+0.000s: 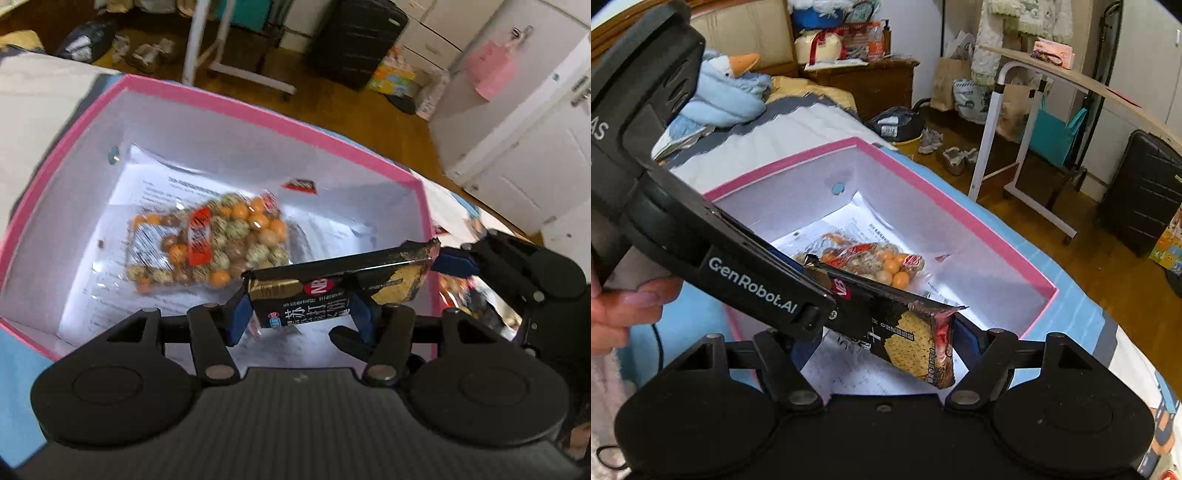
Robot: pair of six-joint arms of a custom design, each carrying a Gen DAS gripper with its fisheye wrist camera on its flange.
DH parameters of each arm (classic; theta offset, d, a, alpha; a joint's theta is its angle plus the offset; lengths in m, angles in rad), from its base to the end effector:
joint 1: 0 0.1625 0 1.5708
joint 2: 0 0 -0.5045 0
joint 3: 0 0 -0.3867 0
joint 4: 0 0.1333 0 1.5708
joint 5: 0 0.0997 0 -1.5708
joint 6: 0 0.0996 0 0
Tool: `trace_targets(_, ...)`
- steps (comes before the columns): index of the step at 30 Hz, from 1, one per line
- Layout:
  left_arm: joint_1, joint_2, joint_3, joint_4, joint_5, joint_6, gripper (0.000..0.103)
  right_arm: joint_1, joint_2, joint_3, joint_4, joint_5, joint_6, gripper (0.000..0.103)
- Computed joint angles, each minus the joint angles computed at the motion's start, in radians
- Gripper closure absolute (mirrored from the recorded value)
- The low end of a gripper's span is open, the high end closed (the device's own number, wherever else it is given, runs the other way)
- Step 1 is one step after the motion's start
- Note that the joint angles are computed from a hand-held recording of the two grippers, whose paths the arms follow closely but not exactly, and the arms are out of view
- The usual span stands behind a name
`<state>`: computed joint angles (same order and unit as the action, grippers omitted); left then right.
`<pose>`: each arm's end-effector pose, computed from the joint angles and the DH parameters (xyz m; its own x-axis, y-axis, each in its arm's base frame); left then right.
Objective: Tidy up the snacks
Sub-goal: 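Open the left tool to drop the cracker pack into the box, then move the left tool to the black shiny snack pack on the bed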
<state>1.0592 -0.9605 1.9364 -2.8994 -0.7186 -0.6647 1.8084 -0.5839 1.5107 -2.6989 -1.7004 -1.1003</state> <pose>-0.1229 -0.6444 0.2286 -0.8354 -0.4295 -0.3429 -0.0710 0.7030 -0.7076 0.2984 -0.7205 0.0545 -0.2341 -0.9432 0.2356 -0.9690 0.2460 0.0222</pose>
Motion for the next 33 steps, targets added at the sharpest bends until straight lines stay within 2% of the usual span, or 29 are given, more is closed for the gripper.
trace_targets(5, -0.040, 0.007, 0.022, -0.042, 0.121, 0.033, 0.038, -0.001, -0.012, 0.041, -0.119, -0.006, -0.047, 0.025)
trace_targets(9, -0.079, 0.006, 0.043, -0.083, 0.181, 0.088, 0.036, -0.004, -0.063, 0.053, -0.095, 0.013, 0.009, 0.025)
trace_targets(12, -0.112, 0.003, 0.057, -0.082, 0.204, 0.130, 0.036, -0.006, -0.109, 0.073, -0.072, -0.001, 0.036, 0.025)
trace_targets(17, -0.146, -0.008, 0.072, -0.047, 0.181, 0.130, 0.036, -0.020, -0.188, 0.125, -0.093, -0.006, 0.073, 0.025)
trace_targets(19, -0.161, -0.013, 0.071, 0.014, 0.182, 0.094, 0.036, -0.034, -0.221, 0.146, -0.095, 0.004, 0.102, 0.025)
trace_targets(22, -0.183, -0.021, 0.055, 0.116, 0.160, 0.051, 0.036, -0.047, -0.260, 0.173, -0.120, -0.022, 0.141, 0.025)
trace_targets(25, -0.216, -0.017, 0.052, 0.110, 0.137, 0.083, 0.036, -0.057, -0.297, 0.191, -0.136, -0.035, 0.154, 0.024)
trace_targets(30, -0.268, 0.005, 0.038, 0.083, 0.106, 0.145, 0.032, -0.076, -0.346, 0.181, -0.050, -0.032, 0.229, 0.024)
trace_targets(33, -0.276, 0.034, 0.023, 0.043, 0.084, 0.197, 0.028, -0.082, -0.347, 0.166, -0.019, -0.076, 0.274, 0.023)
